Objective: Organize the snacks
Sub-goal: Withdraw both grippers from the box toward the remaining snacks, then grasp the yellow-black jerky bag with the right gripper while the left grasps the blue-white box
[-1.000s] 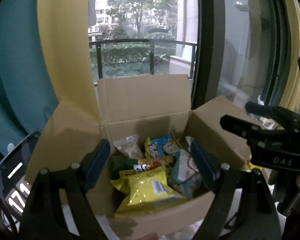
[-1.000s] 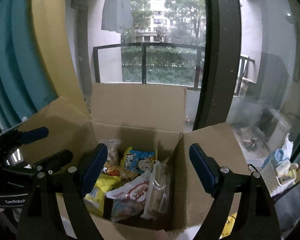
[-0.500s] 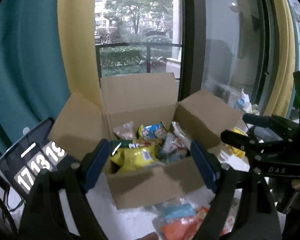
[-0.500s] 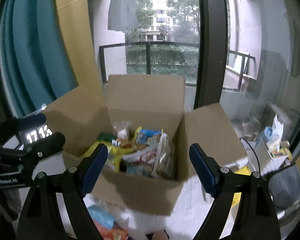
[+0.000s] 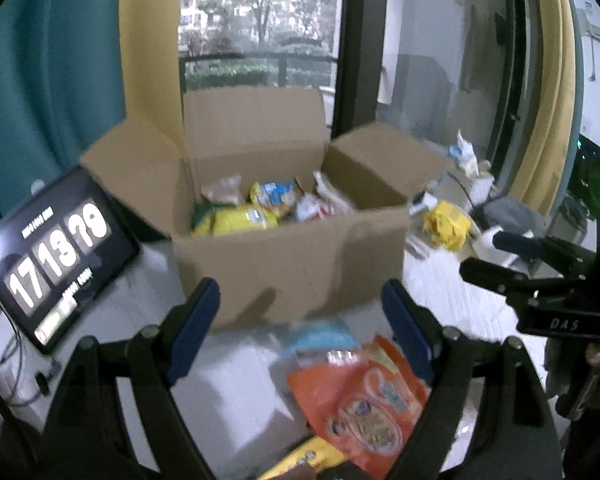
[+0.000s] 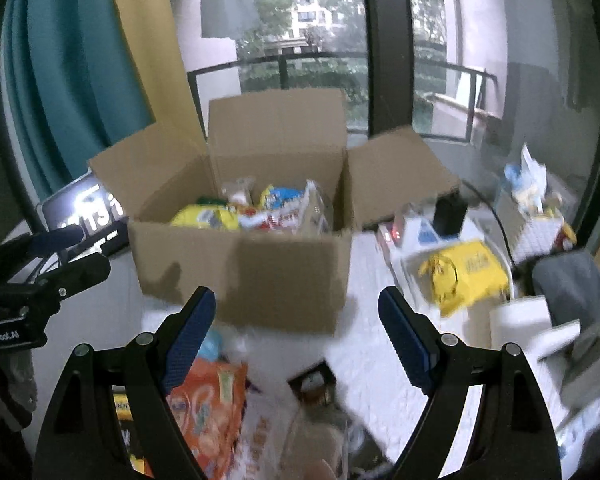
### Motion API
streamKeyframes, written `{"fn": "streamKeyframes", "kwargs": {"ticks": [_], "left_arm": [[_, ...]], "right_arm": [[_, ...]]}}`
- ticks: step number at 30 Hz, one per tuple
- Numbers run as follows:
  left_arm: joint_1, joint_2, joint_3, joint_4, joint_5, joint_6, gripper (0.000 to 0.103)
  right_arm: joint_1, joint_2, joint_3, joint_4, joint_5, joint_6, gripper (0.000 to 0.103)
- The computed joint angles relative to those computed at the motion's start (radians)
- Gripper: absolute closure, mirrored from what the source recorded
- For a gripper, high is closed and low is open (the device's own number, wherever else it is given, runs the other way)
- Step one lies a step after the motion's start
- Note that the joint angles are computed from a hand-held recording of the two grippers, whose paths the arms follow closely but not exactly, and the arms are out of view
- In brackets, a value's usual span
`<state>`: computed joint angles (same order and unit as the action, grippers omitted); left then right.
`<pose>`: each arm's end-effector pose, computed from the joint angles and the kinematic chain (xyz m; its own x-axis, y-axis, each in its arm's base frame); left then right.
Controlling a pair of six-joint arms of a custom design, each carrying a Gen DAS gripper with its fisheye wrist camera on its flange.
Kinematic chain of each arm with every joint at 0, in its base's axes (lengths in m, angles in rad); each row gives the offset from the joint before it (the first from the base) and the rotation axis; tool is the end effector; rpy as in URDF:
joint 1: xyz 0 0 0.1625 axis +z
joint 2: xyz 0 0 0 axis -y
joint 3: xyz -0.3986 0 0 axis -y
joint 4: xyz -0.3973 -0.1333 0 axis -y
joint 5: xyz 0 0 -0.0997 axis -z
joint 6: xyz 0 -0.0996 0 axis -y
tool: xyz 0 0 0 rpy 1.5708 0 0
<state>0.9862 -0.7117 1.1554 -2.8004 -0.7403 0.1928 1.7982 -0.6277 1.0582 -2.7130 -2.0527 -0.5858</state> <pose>-0.2572 -0.7635 0.2753 -0.7602 0.0508 -0.6477 0.5458 0.5906 -0.5944 0.2690 -0.7761 0.2291 -0.6818 -0.3286 0.6535 -0.6573 0.6673 -0.3502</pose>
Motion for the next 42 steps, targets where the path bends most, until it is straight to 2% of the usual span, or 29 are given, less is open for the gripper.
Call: {"fn": "streamKeyframes", "kwargs": {"ticks": [3, 9, 17, 24, 26, 29, 33, 39, 42], "left_arm": [[0.004, -0.023, 0.053, 0.033, 0.000, -0.053, 0.019], [-0.002, -0.083, 0.188, 0.022, 0.026, -0.133, 0.018], [-0.014, -0.212, 0.429, 0.001, 0.108, -0.298, 0.018], [-0.031, -0.328, 0.596, 0.047, 0.178, -0.426, 0.018], [-0.031, -0.345, 0.621, 0.068, 0.190, -0.459, 0.018], [-0.024, -0.368, 0.650, 0.112, 0.186, -0.515, 0.018], [-0.009, -0.369, 0.661, 0.158, 0.157, -0.530, 0.018], [0.007, -0.364, 0.663, 0.101, 0.090, -0.504, 0.018], [0.008, -0.358, 0.661, 0.089, 0.084, -0.496, 0.018]], "right_arm": [[-0.013, -0.046, 0.083, -0.012, -0.006, 0.020, 0.017], [-0.033, -0.117, 0.219, -0.041, -0.026, 0.040, 0.017], [-0.026, -0.210, 0.391, 0.004, 0.041, 0.062, 0.017], [0.005, -0.218, 0.456, 0.052, 0.090, 0.051, 0.019], [0.009, -0.212, 0.464, 0.078, 0.100, 0.072, 0.024], [0.010, -0.204, 0.471, 0.101, 0.099, 0.094, 0.028], [0.007, -0.199, 0.477, 0.155, 0.112, 0.132, 0.033], [0.007, -0.187, 0.461, 0.242, 0.176, 0.144, 0.040], [0.010, -0.170, 0.451, 0.240, 0.198, 0.148, 0.040]]}}
